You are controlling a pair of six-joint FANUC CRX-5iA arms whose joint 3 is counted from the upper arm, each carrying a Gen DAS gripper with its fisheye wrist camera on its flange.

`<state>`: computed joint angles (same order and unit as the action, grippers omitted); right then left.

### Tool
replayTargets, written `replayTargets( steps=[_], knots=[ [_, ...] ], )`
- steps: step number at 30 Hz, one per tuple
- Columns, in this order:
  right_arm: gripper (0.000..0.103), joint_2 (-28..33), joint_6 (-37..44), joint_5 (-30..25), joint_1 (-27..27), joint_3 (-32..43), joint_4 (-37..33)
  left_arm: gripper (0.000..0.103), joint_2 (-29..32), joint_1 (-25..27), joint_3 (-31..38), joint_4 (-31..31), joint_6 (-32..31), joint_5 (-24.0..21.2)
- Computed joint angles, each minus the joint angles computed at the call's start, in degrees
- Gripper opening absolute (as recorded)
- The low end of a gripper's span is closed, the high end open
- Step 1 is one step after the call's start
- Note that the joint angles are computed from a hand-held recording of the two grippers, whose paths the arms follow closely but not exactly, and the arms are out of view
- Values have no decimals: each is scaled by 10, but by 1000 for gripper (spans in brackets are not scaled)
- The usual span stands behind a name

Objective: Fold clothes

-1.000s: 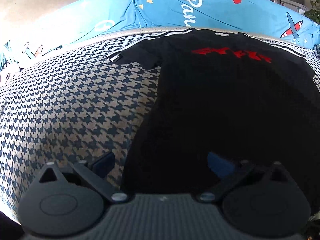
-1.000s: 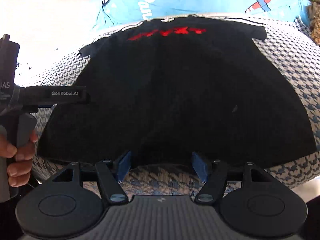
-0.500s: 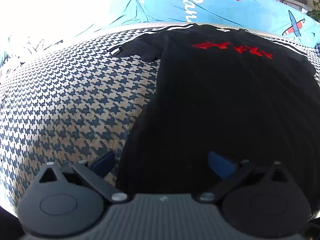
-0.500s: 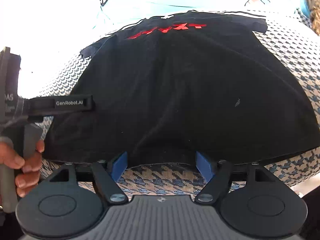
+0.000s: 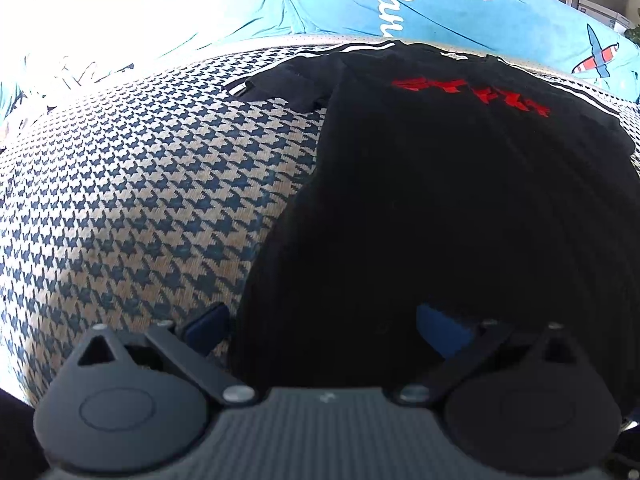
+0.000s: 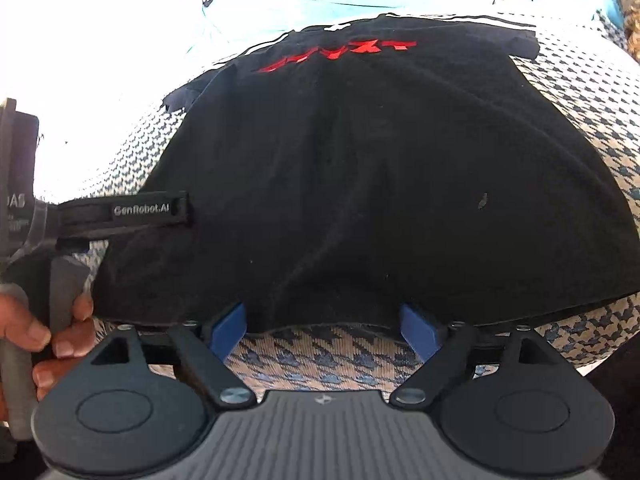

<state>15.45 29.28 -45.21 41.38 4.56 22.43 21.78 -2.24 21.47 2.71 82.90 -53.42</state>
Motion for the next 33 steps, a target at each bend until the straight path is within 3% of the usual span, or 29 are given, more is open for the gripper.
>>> replayTargets(
  steps=[7, 14, 25, 33],
  knots=[
    [84, -8, 48, 57, -39, 1, -6, 103, 3, -3, 0, 21, -19, 32],
    [83, 21, 99, 42, -87, 63, -54, 103, 45, -11, 62, 18, -22, -5],
    [83, 73, 166, 0, -134, 161, -130, 103, 82, -23, 113, 38, -40, -26],
    [83, 96, 125, 13, -152, 179, -83, 103, 109, -37, 171, 71, -57, -46]
  ],
)
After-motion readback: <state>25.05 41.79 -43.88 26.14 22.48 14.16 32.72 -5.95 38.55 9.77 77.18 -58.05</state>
